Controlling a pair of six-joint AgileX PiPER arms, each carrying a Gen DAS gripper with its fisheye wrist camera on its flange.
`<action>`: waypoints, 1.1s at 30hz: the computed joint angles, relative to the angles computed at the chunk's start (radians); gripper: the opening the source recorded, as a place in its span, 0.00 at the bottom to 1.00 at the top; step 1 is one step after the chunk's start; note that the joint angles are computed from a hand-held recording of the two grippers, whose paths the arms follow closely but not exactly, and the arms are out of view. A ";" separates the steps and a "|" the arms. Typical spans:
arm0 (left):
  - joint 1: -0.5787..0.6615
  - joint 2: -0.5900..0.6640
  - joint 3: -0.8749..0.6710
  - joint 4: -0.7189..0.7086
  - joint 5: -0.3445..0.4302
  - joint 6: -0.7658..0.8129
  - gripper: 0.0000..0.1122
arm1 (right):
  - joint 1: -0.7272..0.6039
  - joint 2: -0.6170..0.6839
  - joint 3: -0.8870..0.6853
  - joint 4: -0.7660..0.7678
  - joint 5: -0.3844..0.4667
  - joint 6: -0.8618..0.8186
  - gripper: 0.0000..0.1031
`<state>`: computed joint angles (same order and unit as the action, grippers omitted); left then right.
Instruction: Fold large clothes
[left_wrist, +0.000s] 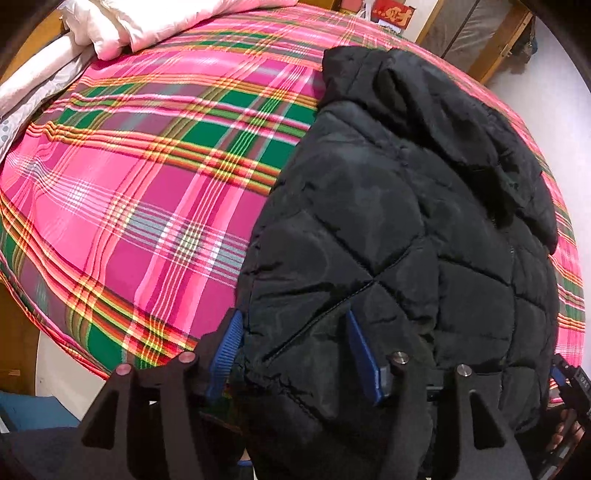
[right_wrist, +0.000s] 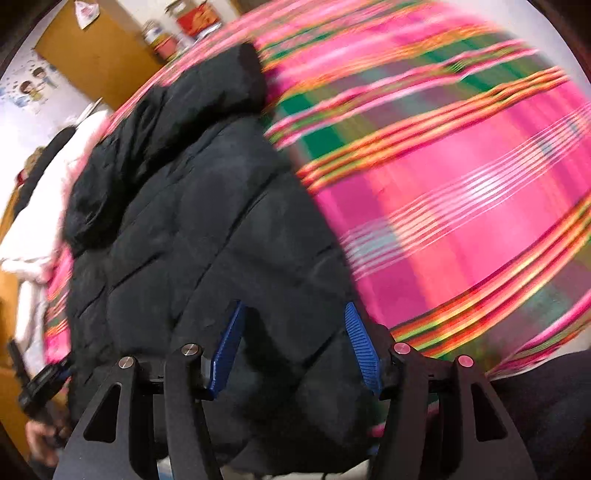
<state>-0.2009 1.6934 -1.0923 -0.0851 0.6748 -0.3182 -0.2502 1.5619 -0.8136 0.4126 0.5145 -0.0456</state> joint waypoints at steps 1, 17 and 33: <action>0.003 0.005 0.000 -0.006 -0.001 0.003 0.56 | -0.014 0.012 -0.005 0.024 0.014 -0.020 0.59; 0.018 0.035 -0.025 -0.135 0.020 0.148 0.23 | -0.052 0.049 -0.025 0.226 0.215 -0.271 0.15; 0.400 -0.325 0.125 -0.955 0.209 0.873 0.11 | -0.359 -0.261 0.006 0.538 0.611 -0.605 0.09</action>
